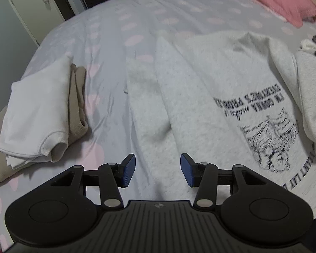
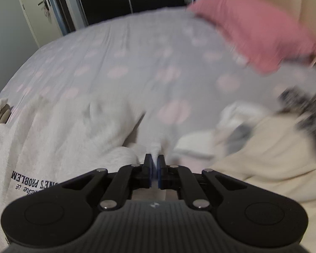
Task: Fold clothes
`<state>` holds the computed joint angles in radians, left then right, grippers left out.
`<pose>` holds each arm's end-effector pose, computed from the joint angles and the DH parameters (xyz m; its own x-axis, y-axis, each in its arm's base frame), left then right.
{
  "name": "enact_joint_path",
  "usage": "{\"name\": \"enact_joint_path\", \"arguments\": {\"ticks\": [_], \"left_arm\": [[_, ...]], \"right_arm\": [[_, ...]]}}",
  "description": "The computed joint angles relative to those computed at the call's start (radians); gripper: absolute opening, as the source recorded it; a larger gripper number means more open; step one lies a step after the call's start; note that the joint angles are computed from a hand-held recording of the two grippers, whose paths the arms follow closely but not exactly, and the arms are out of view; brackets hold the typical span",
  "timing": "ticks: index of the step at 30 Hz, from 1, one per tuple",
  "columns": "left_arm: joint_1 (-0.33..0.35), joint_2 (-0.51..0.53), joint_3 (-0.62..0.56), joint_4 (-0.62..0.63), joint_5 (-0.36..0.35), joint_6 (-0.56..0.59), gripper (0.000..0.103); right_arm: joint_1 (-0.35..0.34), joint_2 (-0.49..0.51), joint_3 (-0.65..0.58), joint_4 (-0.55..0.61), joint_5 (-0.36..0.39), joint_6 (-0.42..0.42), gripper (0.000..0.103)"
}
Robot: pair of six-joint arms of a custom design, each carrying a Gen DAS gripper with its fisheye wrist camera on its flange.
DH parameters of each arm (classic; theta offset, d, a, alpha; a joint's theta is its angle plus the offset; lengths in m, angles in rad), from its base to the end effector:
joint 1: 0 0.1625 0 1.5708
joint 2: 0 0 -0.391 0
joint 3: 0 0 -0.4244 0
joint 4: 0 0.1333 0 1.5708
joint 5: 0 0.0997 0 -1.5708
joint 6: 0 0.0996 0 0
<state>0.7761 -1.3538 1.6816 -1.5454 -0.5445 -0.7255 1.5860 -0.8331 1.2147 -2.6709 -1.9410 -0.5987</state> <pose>-0.2478 -0.5494 0.3248 -0.5578 -0.0045 -0.8300 0.4003 0.8745 -0.2737 0.1093 -0.7915 0.2895 -0.7666 -0.2392 0.5960 -0.5368 0.7480 -0.3903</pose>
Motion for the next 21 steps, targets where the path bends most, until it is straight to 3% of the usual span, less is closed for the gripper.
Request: {"name": "enact_joint_path", "arguments": {"ticks": [6, 12, 16, 21], "left_arm": [[-0.032, -0.026, 0.026, -0.04, 0.012, 0.005, 0.045], [-0.056, -0.055, 0.052, -0.056, 0.024, 0.008, 0.045], [-0.057, -0.063, 0.059, -0.055, 0.031, -0.004, 0.045], [-0.053, -0.063, 0.053, -0.019, 0.037, -0.043, 0.045]], "right_arm": [[0.052, -0.122, 0.041, -0.147, -0.054, -0.15, 0.005], [0.094, -0.169, -0.01, -0.3, -0.124, -0.312, 0.005], [0.095, -0.123, -0.114, -0.392, -0.177, -0.418, 0.005], [0.076, 0.025, -0.32, -0.466, -0.305, -0.517, 0.005]]}}
